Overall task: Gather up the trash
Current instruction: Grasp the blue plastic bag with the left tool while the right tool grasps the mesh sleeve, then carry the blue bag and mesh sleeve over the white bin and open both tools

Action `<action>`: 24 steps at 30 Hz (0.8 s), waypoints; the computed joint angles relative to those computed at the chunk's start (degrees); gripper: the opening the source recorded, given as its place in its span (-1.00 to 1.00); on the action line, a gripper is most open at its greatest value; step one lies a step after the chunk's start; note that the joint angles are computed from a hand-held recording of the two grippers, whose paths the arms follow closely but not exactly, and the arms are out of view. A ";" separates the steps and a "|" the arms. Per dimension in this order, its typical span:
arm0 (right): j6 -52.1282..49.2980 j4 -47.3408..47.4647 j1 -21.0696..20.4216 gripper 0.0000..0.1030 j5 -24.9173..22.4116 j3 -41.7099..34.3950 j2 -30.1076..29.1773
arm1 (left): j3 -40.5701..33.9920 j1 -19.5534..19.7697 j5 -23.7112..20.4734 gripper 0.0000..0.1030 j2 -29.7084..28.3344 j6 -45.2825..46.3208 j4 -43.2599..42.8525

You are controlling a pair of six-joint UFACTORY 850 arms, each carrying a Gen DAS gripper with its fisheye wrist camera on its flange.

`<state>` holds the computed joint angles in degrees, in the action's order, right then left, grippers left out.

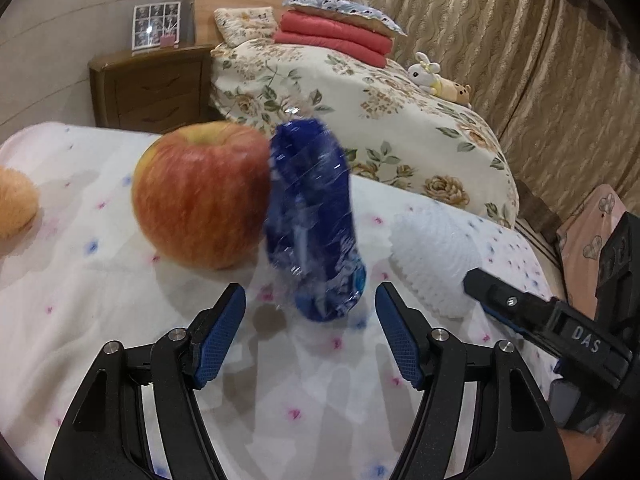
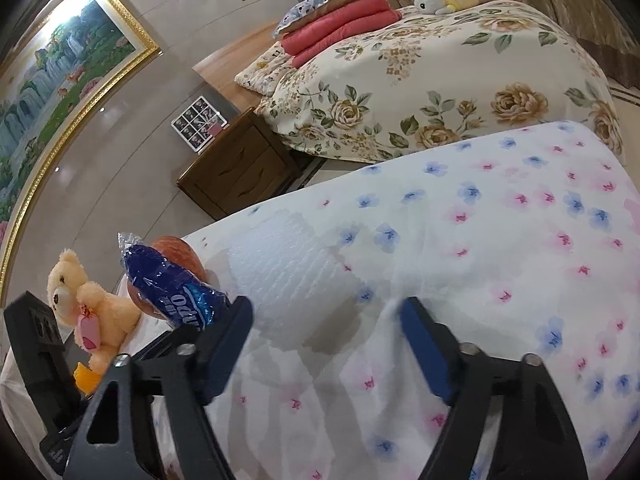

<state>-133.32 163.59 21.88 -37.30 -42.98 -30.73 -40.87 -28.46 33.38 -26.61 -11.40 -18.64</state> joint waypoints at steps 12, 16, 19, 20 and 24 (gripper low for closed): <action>0.46 -2.03 0.22 -0.61 -2.94 2.22 1.01 | 1.62 0.14 -0.02 -0.64 1.22 -3.90 5.92; -0.31 -0.86 0.27 -0.62 -4.15 4.46 2.38 | 3.91 -0.62 0.35 -0.65 2.73 -6.32 7.25; -1.57 0.55 0.60 -0.63 -5.19 6.70 3.85 | 5.62 -1.94 0.60 -0.65 3.84 -7.07 6.94; -2.16 1.25 0.83 -0.63 -5.48 7.56 4.42 | 6.11 -2.49 0.57 -0.65 4.20 -7.11 6.60; -3.40 2.94 1.44 -0.63 -6.64 10.60 6.54 | 7.62 -4.86 0.35 -0.65 5.49 -6.40 4.30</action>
<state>-136.72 166.53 23.31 -43.94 -32.38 -24.19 -33.25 -33.32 33.73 -21.13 -17.79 -14.34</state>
